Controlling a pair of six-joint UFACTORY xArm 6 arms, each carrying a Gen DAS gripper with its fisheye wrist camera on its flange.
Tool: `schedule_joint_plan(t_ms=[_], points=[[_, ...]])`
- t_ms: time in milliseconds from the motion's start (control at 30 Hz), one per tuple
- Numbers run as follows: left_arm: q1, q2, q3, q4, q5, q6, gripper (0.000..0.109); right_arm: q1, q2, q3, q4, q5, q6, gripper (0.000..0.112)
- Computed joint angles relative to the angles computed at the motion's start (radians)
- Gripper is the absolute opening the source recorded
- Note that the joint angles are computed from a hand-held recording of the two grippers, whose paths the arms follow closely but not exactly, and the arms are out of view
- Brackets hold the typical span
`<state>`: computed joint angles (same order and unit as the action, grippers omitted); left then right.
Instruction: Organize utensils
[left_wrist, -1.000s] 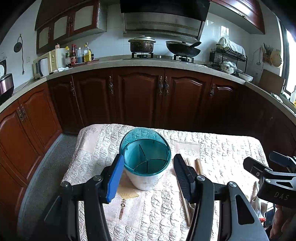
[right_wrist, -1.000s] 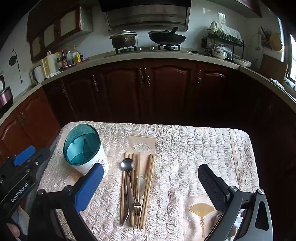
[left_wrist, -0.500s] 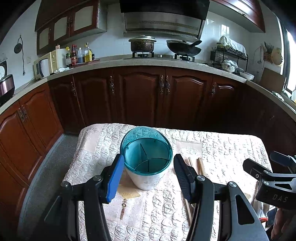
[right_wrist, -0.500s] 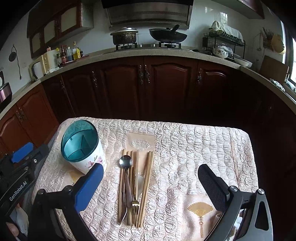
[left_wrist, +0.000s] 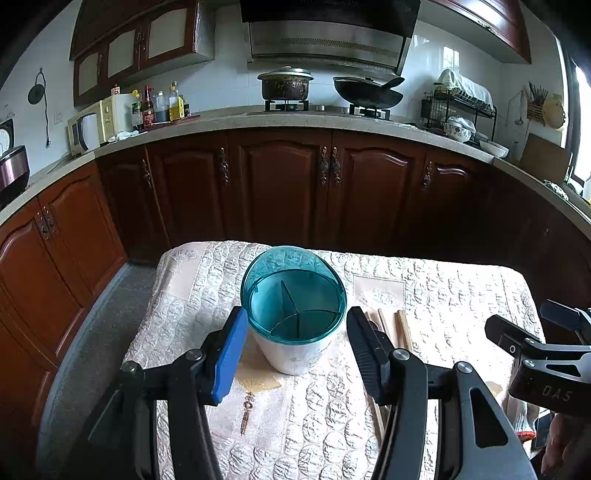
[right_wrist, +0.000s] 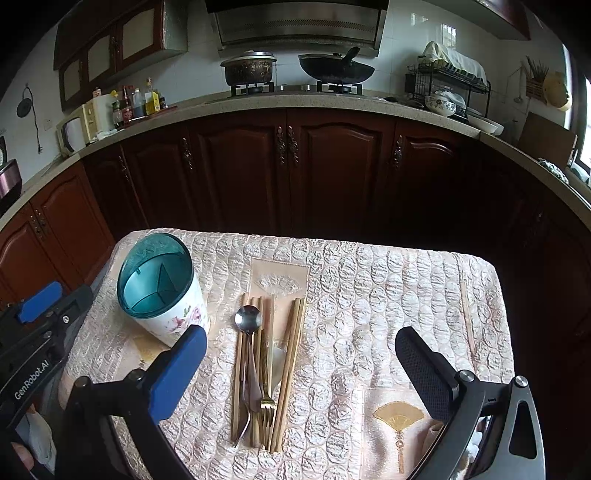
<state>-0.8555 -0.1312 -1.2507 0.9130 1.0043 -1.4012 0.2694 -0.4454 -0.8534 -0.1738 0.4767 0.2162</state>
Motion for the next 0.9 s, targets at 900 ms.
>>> schedule_joint_plan(t_ms=[900], points=[[-0.004, 0.015, -0.012, -0.009, -0.010, 0.015, 0.057, -0.011, 0.012, -0.008, -0.034, 0.022, 0.008, 0.103]])
